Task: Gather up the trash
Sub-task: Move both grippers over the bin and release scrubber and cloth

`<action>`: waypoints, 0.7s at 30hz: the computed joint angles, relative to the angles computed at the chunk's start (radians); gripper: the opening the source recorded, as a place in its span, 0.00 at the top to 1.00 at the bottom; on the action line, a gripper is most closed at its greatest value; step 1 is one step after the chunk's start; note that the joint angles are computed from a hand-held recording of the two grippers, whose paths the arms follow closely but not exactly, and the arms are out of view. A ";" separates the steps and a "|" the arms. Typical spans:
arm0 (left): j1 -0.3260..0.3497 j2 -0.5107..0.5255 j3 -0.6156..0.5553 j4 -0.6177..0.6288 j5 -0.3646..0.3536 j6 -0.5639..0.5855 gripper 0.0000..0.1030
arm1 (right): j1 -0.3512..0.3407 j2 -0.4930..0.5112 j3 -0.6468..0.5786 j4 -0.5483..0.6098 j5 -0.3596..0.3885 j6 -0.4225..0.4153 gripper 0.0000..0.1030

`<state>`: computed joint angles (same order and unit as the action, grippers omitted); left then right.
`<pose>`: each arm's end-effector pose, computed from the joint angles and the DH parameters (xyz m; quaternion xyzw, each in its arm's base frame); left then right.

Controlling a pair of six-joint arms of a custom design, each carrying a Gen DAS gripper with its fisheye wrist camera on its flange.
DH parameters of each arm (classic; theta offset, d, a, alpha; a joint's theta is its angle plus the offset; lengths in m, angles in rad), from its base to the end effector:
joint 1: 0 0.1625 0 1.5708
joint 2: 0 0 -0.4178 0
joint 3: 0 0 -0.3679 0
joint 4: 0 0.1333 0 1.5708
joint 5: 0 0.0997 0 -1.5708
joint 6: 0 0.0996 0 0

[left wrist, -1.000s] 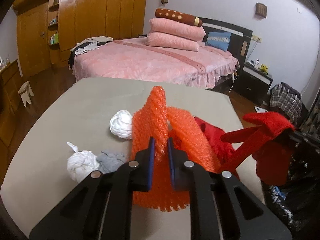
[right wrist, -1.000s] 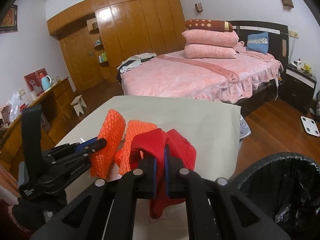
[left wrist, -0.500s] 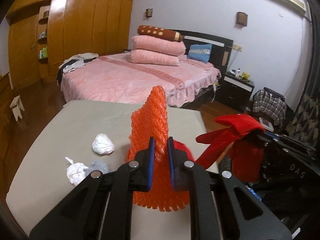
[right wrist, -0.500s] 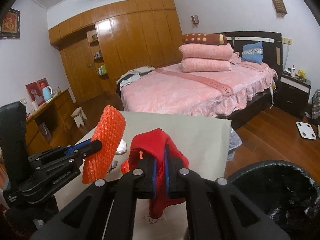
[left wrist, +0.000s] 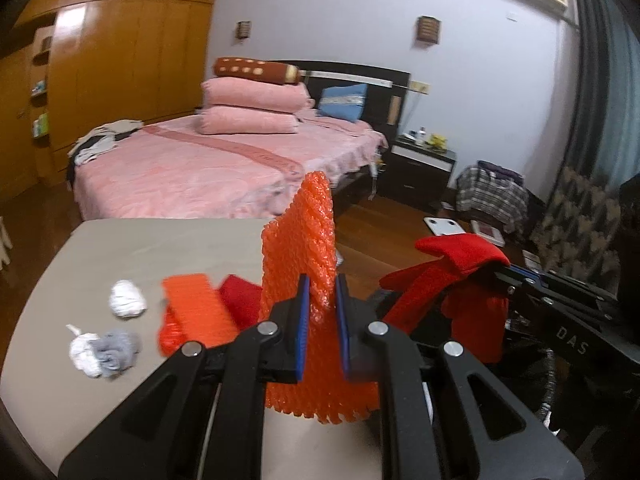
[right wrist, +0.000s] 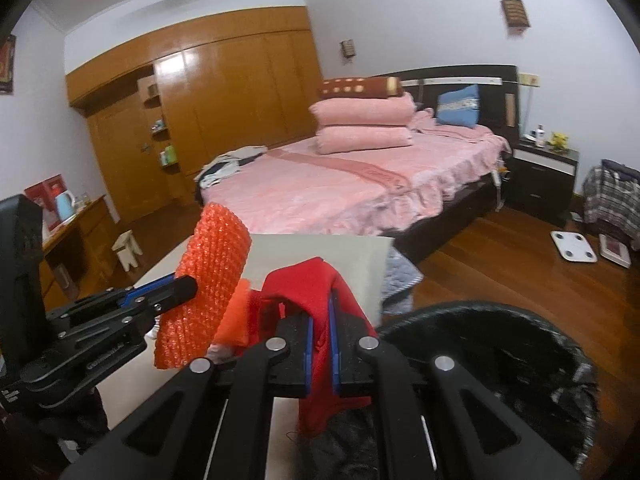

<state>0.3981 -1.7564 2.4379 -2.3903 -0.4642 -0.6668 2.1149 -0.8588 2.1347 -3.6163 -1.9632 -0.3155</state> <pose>-0.2028 -0.3265 0.3109 0.1773 0.8308 -0.4526 0.2710 0.3483 -0.3918 0.1301 0.3123 -0.8569 0.3864 0.1375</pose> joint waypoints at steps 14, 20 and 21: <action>0.046 0.333 -0.024 -0.514 -0.188 0.283 0.89 | -0.078 -0.131 0.125 -0.078 -0.108 -0.022 0.94; 0.065 0.436 -0.046 -0.610 -0.259 0.331 0.89 | -0.119 -0.157 0.167 -0.110 -0.139 -0.030 0.94; 0.070 0.448 -0.050 -0.622 -0.267 0.338 0.89 | -0.124 -0.158 0.169 -0.112 -0.140 -0.031 0.94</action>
